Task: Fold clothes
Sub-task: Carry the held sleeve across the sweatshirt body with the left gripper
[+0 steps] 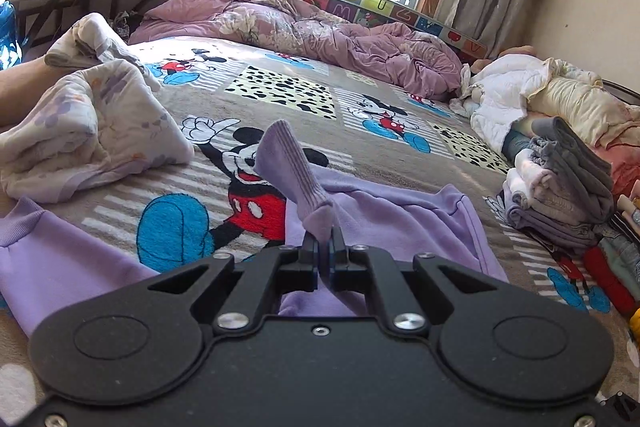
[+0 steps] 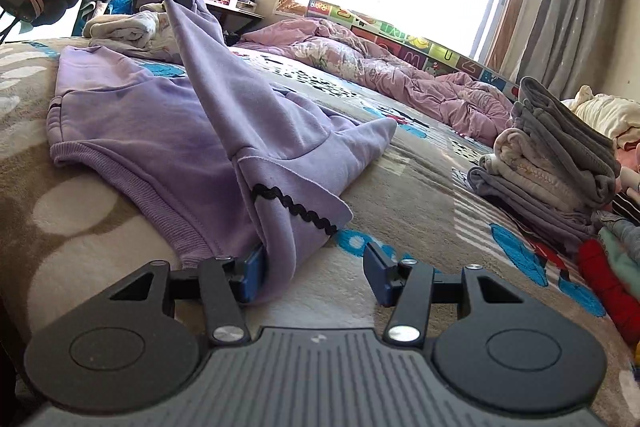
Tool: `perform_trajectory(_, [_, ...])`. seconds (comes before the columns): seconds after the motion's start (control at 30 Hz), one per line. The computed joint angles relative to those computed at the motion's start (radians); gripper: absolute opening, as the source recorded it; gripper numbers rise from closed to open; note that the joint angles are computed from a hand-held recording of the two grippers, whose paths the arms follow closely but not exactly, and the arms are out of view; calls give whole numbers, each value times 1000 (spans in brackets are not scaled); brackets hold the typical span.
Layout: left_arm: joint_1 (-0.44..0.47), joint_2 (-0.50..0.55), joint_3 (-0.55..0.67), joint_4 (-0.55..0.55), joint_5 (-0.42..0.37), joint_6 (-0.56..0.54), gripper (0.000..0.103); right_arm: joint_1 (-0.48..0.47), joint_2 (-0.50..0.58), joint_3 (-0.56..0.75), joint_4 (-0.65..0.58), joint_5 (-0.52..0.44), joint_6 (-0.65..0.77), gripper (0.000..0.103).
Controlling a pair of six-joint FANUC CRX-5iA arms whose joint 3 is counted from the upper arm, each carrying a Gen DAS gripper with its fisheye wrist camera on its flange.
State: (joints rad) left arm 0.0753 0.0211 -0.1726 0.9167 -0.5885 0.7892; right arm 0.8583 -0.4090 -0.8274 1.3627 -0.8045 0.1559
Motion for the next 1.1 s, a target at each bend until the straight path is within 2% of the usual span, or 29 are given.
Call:
perform_trajectory(0.17, [10,11,-26,-38,6,20,3,5,-21,-7,-2,19,57,52])
perform_trajectory(0.3, [13,-7,-84,63,29,-51,3,-19,-85,-41,55,119,91,52])
perform_trajectory(0.4, [12,-28,-121,132,44,-105,3,-103,-121,-66,185,263,-22,56])
perform_trajectory(0.5, [-7,-64,-173,269,67,-238,3,-187,-98,-55,267,349,-140,58])
perform_trajectory(0.57, [-21,-85,-197,340,77,-313,3,-207,-65,-40,293,344,-161,58])
perform_trajectory(0.63, [-30,-101,-209,370,84,-357,3,-193,-30,-23,284,295,-148,54])
perform_trajectory(0.7, [-33,-112,-219,383,84,-386,3,-195,-16,-17,273,295,-143,53])
perform_trajectory(0.77, [-36,-132,-246,425,87,-419,3,-188,-11,-18,244,304,-98,53])
perform_trajectory(0.87, [-46,-160,-290,474,140,-459,3,-167,-12,-18,158,321,-13,52])
perform_trajectory(0.93, [-34,-164,-303,470,137,-439,3,-181,-20,-23,171,351,-17,52])
perform_trajectory(1.1, [7,-131,-288,350,96,-321,3,-158,-8,-10,97,342,50,53])
